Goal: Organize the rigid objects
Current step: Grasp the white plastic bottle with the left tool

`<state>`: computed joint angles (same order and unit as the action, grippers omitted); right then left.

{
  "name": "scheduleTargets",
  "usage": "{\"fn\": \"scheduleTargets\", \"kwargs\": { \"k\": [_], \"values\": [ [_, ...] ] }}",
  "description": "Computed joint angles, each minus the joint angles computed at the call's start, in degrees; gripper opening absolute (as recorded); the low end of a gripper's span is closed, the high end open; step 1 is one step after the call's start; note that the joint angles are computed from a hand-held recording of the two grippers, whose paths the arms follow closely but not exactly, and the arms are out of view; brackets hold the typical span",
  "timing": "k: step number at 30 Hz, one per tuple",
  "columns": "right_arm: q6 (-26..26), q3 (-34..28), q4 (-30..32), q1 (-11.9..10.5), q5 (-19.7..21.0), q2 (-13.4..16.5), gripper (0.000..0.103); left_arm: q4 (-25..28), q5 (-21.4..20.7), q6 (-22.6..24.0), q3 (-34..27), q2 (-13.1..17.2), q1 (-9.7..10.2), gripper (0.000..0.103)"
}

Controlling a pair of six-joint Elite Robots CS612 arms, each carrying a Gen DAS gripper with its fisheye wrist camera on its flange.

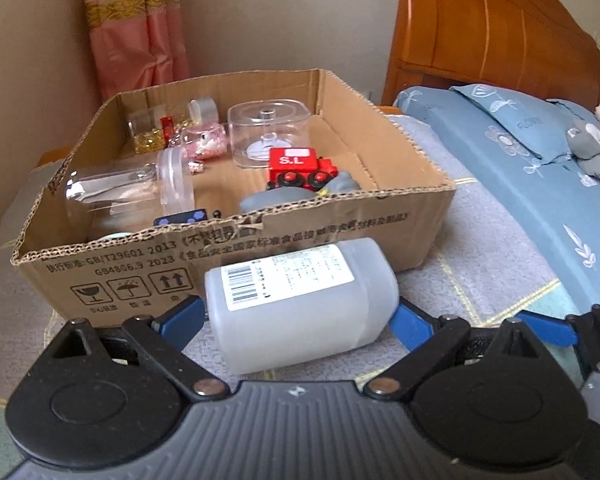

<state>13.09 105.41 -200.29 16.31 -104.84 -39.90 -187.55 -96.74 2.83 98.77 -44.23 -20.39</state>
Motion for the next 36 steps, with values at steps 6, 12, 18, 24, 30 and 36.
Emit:
{"fn": "scheduleTargets", "kwargs": {
  "k": [6,12,18,24,30,36],
  "values": [
    [0.0,0.0,0.0,0.0,0.0,0.0,0.103,-0.5,-2.3,1.6,0.6,-0.2,1.03,0.085],
    [0.1,0.0,0.2,0.1,-0.1,-0.1,0.103,-1.6,-0.3,5.3,1.9,-0.9,2.14,0.084],
    [0.5,-0.1,0.7,0.2,-0.4,-0.2,0.103,-3.1,0.4,6.7,3.4,-1.3,3.49,0.088],
    [1.9,-0.2,1.7,0.6,-1.5,-0.4,0.103,-5.1,0.9,5.5,3.8,-0.8,3.10,0.088],
    [4.1,-0.3,3.9,1.3,-2.6,-0.9,0.103,-5.5,-0.1,5.2,3.3,-0.4,3.40,0.088],
    [1.8,-1.3,2.3,1.8,-1.5,0.0,0.103,-4.8,-1.9,5.5,2.8,-0.2,4.01,0.088]
  ]
}}
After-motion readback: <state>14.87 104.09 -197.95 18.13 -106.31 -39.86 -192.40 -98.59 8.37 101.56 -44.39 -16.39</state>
